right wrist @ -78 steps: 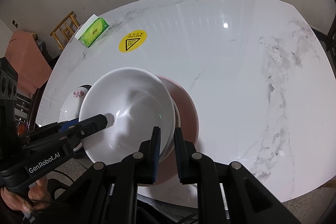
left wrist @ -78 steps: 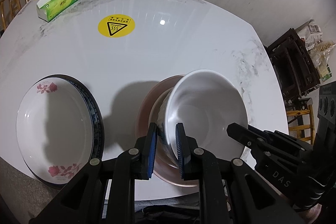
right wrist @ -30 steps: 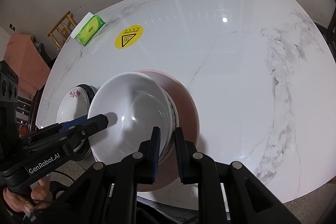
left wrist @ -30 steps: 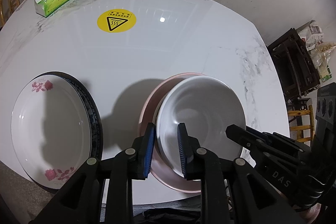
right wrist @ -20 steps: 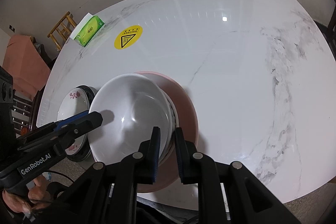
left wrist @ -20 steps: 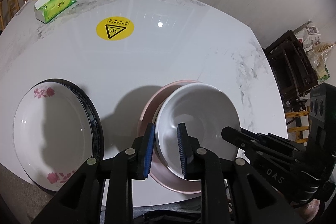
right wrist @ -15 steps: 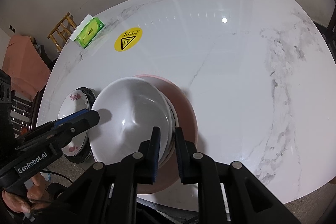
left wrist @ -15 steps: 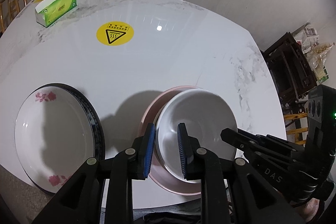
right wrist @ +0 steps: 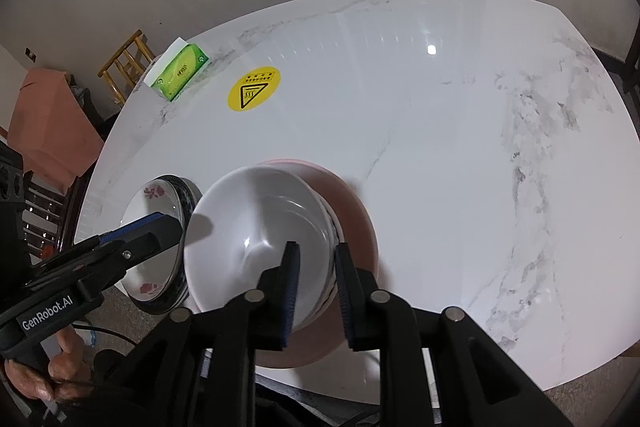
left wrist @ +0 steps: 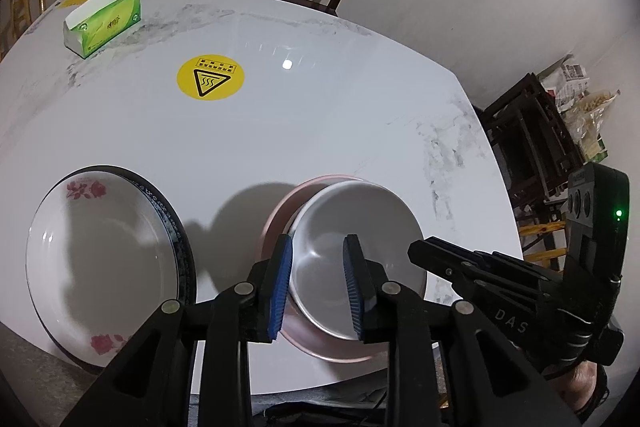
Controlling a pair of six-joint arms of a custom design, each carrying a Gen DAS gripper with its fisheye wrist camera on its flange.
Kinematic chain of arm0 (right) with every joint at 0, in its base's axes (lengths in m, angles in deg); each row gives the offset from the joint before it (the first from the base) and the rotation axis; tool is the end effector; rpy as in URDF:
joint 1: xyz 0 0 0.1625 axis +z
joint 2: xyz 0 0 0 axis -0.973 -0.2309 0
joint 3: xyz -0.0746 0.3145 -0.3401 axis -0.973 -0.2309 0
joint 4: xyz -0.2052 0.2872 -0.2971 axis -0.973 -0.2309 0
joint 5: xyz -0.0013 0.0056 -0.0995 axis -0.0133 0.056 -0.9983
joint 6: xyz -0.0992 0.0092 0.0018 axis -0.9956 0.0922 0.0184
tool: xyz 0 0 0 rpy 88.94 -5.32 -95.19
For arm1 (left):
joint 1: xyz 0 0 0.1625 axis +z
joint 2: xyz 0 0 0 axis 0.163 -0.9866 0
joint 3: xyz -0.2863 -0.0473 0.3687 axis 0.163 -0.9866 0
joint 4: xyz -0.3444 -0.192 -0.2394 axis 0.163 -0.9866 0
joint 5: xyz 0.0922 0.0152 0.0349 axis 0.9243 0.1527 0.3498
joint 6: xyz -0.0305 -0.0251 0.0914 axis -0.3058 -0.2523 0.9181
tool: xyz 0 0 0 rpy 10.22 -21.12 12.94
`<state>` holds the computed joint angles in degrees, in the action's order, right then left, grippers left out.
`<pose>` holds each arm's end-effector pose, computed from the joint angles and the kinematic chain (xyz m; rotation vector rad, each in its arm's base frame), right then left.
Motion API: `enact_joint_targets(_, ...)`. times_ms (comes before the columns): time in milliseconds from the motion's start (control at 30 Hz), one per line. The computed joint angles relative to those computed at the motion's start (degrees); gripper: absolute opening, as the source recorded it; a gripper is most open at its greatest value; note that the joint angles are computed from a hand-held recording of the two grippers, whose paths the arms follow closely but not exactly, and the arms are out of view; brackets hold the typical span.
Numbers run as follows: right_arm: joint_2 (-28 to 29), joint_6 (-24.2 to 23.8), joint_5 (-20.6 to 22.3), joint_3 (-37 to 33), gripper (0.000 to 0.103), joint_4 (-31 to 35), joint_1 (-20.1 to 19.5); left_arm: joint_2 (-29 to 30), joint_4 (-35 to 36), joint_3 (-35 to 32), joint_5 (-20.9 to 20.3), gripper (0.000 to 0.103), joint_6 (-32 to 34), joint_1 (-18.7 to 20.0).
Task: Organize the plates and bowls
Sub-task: 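Open both grippers and regrasp the rim of the pink bowl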
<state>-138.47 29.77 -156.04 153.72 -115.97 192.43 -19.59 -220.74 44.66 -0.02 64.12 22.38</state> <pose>0.1992 -0.2745 0.2175 -0.3949 -2.4098 0.8211 -0.3238 -0.3805 0.1275 0.9121 2.7881 -0.0969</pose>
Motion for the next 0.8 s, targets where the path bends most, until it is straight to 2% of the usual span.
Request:
enact_joint_targets(267, -1.28, 1.33, -0.47, -0.01, 0.019, 1.72, 0.86, -1.06, 0.16, -0.09, -0.15, 0.024, -1.29, 1.25)
enact_joint_targets(533, -3.94, 3.99, -1.78, 0.55, 0.019, 4.92, 1.36, -1.73, 2.09, -0.22, -0.65, 0.031, -3.25, 2.64)
enact_joint_targets(800, -5.96, 6.54, -0.91, 1.56, 0.019, 8.10, -0.26, -1.56, 3.64, -0.03, -1.23, 0.031, -4.62, 3.77)
